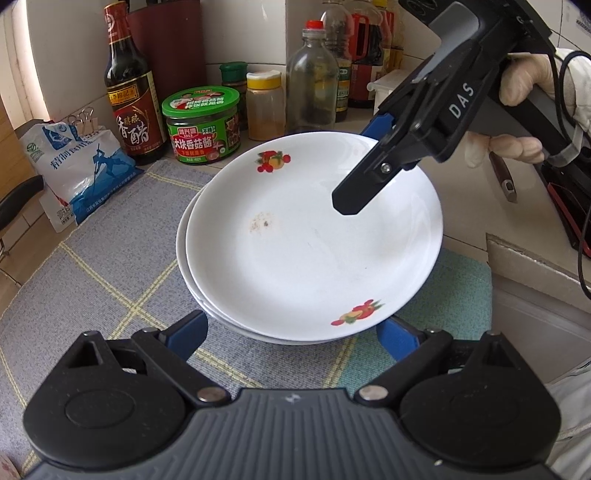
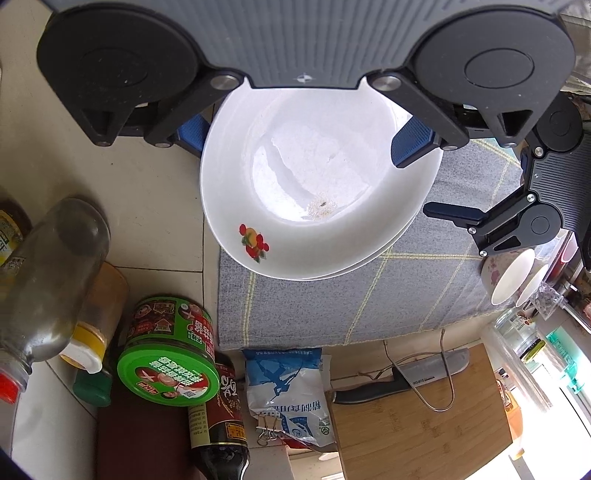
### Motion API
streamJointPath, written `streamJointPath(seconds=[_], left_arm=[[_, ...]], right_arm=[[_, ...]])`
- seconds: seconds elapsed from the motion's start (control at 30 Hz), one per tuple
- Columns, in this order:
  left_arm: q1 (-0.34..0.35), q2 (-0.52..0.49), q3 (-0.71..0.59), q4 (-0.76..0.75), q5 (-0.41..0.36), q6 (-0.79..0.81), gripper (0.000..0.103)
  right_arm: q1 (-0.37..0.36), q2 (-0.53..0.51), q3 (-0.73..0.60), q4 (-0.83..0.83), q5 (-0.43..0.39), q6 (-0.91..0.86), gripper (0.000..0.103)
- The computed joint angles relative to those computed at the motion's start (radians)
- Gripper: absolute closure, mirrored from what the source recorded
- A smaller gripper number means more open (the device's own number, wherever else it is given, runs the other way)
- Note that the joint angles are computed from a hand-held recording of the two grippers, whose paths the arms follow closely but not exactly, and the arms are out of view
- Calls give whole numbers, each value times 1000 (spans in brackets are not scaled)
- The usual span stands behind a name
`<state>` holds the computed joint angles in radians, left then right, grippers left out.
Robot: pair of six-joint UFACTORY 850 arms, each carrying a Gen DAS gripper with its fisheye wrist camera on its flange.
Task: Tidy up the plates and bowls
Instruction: 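Lower the flowered plate onto the stacked plates by the spice jars with both tools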
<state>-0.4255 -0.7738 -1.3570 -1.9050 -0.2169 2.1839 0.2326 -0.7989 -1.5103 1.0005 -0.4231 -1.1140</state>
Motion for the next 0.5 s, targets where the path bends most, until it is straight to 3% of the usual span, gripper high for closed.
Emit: streamJointPath(seconds=[0.23,0.33,0.5], left_arm=[[3,1,1,-5,-3,2,5],[5,-1,-2,4,-13,-6,5],[5,9,15,-76,-11,57,5]], right_arm=[[20,18,32,-125,78,128,1],[22,24,47,-100,89,104,1],[55,72,111,47,211,-78,0]])
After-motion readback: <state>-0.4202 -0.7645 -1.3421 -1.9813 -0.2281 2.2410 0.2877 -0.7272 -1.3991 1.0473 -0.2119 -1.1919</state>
